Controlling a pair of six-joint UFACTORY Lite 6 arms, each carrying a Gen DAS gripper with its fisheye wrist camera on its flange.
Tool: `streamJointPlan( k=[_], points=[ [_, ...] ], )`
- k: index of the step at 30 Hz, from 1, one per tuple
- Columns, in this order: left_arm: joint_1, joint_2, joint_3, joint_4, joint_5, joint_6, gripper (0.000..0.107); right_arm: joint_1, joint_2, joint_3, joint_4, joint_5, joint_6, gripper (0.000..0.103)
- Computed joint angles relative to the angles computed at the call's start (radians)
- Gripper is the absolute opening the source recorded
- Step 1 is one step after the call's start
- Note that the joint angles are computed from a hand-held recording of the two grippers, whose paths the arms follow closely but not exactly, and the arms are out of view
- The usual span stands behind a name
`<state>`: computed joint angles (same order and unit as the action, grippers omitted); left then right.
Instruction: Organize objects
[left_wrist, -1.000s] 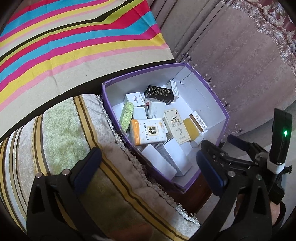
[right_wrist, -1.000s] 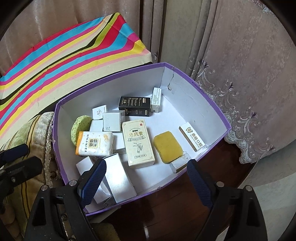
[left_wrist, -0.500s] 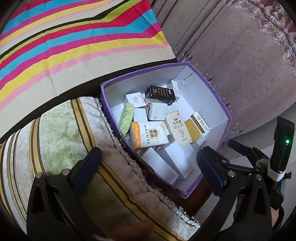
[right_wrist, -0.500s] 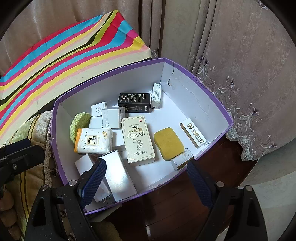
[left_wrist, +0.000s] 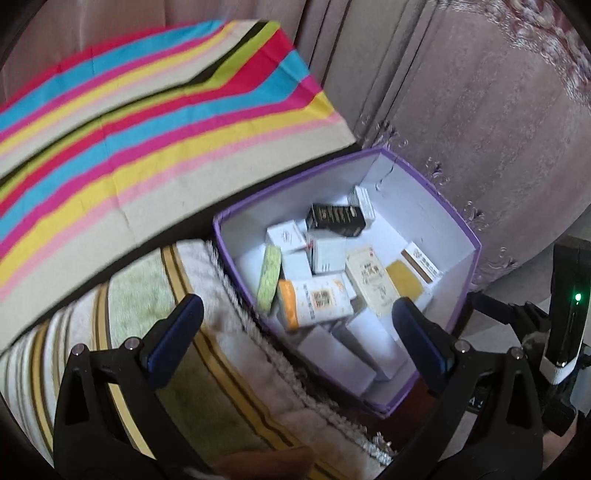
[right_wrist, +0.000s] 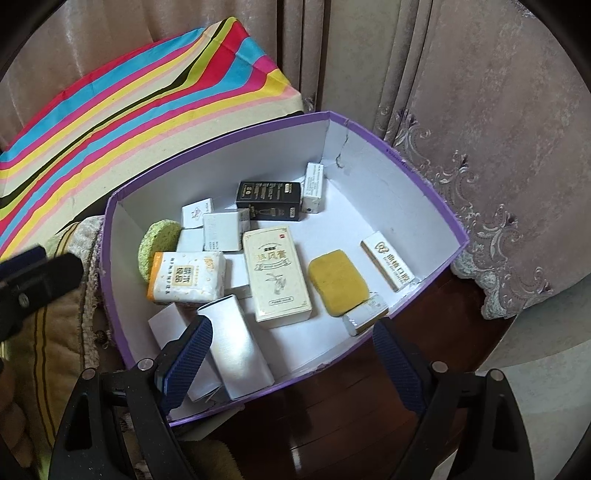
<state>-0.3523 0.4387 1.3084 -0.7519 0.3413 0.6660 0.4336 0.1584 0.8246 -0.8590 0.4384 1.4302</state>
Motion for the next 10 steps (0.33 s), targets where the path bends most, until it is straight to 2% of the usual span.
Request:
streamJointPlan(
  k=[4, 10],
  points=[
    [-0.020, 0.030, 0.043, 0.031, 0.000, -0.033, 0.102, -0.009, -0.013, -0.007, -0.032, 0.024, 0.013, 0.090],
    [-0.016, 0.056, 0.071, -0.021, 0.022, -0.006, 0.102, -0.024, -0.022, -0.023, -0.045, 0.025, 0.026, 0.090]
  ],
)
